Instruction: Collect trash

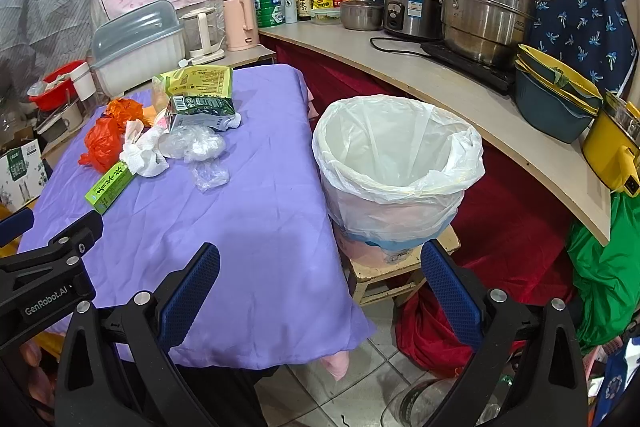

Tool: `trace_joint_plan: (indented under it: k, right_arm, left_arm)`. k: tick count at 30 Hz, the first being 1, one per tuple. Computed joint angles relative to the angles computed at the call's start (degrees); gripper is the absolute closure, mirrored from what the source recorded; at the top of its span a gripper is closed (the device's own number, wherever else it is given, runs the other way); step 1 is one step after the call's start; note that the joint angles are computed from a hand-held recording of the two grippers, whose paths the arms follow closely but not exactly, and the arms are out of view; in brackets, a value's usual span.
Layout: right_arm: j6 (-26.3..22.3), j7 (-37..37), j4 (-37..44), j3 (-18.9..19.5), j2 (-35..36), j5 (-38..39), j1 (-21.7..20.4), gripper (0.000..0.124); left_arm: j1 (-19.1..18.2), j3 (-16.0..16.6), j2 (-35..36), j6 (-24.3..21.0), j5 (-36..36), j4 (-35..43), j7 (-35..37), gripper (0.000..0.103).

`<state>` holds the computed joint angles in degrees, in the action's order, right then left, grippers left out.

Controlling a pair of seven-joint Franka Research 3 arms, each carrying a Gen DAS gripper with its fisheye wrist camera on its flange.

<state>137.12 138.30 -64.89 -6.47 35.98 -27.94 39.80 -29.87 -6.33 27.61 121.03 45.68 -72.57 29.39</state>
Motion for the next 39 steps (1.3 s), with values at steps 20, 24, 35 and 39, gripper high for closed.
trace_joint_plan:
  k: [20,24,35,39]
  right_arm:
    - [0.4,0.0,-0.5,0.0,-0.3,0.2,-0.1,0.028]
    - [0.7,0.2,-0.9,0.0,-0.5,0.2,-0.1,0.027]
    - [0.9,0.4,-1.2,-0.1,-0.6,-0.1,-0.1,0.028]
    - [0.8,0.5,-1.2,0.0,-0.6,-0.1,-0.1,0.028]
  left_arm:
    - [0.0,-0.1,-0.3,0.0,0.1,-0.5,-0.1,0.007]
    - [0.0,-0.1,-0.3,0.0,0.1,-0.5,-0.1,0.007]
    - [0.0,-0.1,-0.4,0.2,0.3,-0.6,-0.1,0.007]
    - [-0.2,0.0,0.1,-0.2,0.2,0.3,0.2,0.007]
